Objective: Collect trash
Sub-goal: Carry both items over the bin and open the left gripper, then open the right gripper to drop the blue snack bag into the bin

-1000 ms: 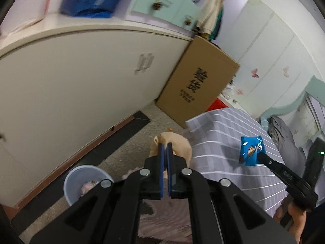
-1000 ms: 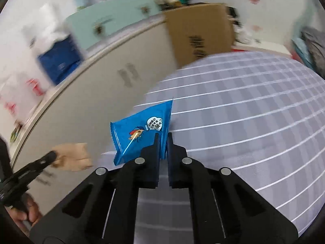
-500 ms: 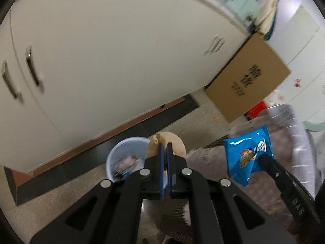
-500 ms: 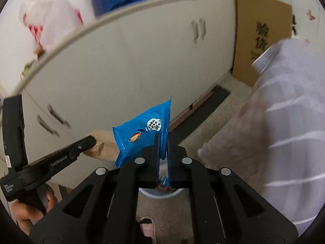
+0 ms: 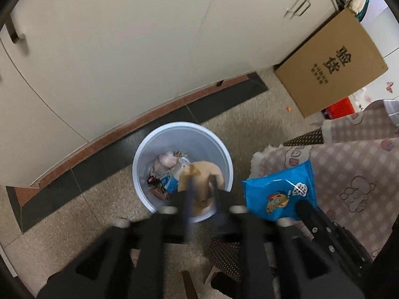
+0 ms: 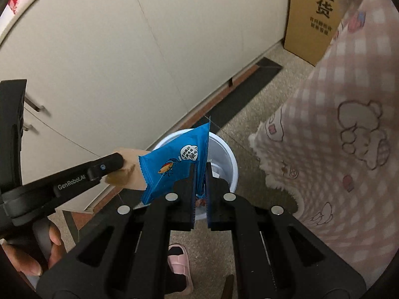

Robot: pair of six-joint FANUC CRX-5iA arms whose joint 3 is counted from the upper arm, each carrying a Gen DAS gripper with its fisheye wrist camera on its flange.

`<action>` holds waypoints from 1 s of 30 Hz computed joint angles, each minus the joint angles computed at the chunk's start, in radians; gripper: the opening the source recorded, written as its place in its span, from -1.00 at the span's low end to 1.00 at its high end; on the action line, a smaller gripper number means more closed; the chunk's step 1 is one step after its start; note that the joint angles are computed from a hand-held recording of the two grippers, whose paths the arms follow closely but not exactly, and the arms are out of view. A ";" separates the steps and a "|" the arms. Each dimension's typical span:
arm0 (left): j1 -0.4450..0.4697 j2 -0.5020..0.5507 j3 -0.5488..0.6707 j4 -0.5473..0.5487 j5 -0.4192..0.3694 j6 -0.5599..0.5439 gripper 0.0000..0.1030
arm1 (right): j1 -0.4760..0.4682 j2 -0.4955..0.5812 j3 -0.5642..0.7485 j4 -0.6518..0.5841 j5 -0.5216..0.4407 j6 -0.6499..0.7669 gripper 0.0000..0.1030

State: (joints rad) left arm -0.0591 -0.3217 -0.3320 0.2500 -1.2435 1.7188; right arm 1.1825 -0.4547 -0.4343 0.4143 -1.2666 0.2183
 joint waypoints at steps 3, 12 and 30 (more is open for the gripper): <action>-0.019 0.002 0.003 -0.039 0.007 0.031 0.20 | -0.005 -0.002 -0.019 -0.021 0.016 -0.009 -0.88; 0.009 -0.001 -0.017 -0.045 -0.026 0.036 0.31 | -0.011 0.015 -0.041 -0.063 0.061 -0.013 -0.87; 0.121 -0.097 -0.017 -0.035 -0.089 -0.008 0.42 | -0.069 0.005 -0.040 -0.099 0.157 0.005 -0.10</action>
